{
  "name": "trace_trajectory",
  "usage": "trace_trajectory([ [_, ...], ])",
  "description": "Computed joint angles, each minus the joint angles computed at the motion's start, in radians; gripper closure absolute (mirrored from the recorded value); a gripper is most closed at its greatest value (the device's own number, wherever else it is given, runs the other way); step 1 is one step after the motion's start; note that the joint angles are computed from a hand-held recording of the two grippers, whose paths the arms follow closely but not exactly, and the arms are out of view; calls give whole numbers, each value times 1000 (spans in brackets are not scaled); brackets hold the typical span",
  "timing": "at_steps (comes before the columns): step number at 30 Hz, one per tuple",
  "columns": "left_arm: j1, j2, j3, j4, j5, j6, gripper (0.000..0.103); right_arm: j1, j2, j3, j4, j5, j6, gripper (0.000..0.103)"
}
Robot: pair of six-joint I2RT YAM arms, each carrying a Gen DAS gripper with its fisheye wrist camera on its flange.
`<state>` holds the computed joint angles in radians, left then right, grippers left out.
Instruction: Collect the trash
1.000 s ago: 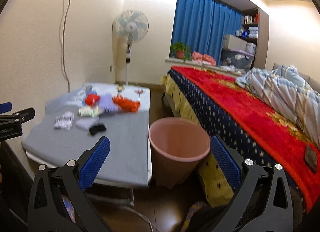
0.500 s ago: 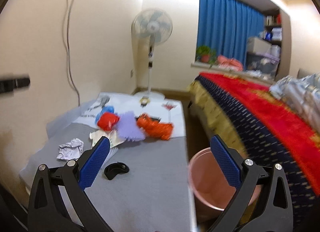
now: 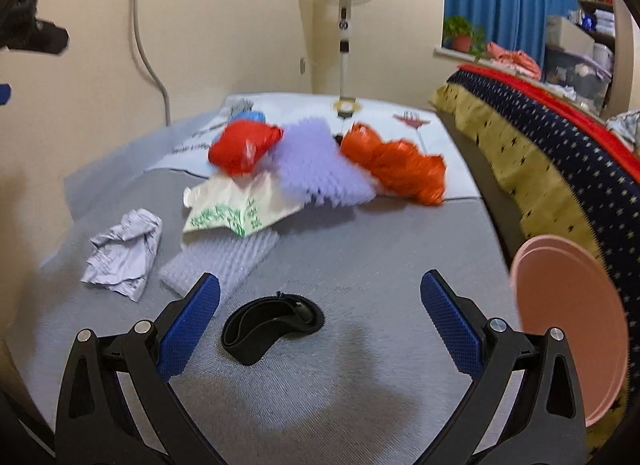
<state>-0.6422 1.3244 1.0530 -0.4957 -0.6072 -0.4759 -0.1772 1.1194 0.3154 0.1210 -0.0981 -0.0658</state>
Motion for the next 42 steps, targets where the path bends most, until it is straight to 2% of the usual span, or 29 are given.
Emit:
trace_trajectory([
  [4,32,29,12,15,39,0,9,29,111,45,4,21,0,5],
  [6,33,32,14,16,43,0,9,36,143,65,-11,18,-6,8],
  [9,36,32,13,21,41,3,9,42,191,91,-26,18,-11,22],
  [12,39,36,15,19,42,-2,9,27,184,88,-34,-26,-24,41],
  [13,40,37,16,18,43,-4,9,26,187,86,-25,-32,-28,54],
  [15,41,34,14,18,41,-6,9,34,170,75,-17,-19,-27,70],
  [16,42,34,14,18,40,-7,9,38,162,70,-14,-14,-25,82],
  [17,41,34,13,18,39,-8,9,42,150,63,-9,-7,-24,88],
  [22,45,35,10,30,42,1,9,32,66,33,-7,2,-35,93],
  [28,44,14,-17,80,71,24,9,-103,-192,138,-270,-103,-106,93],
  [32,22,-4,-41,122,100,41,9,-274,-316,273,-480,-227,-209,93],
  [38,-34,-4,-76,197,112,42,9,-743,-347,484,-832,-565,-493,92],
  [42,-73,87,-46,275,127,33,9,-949,-313,493,-890,-694,-600,92],
])
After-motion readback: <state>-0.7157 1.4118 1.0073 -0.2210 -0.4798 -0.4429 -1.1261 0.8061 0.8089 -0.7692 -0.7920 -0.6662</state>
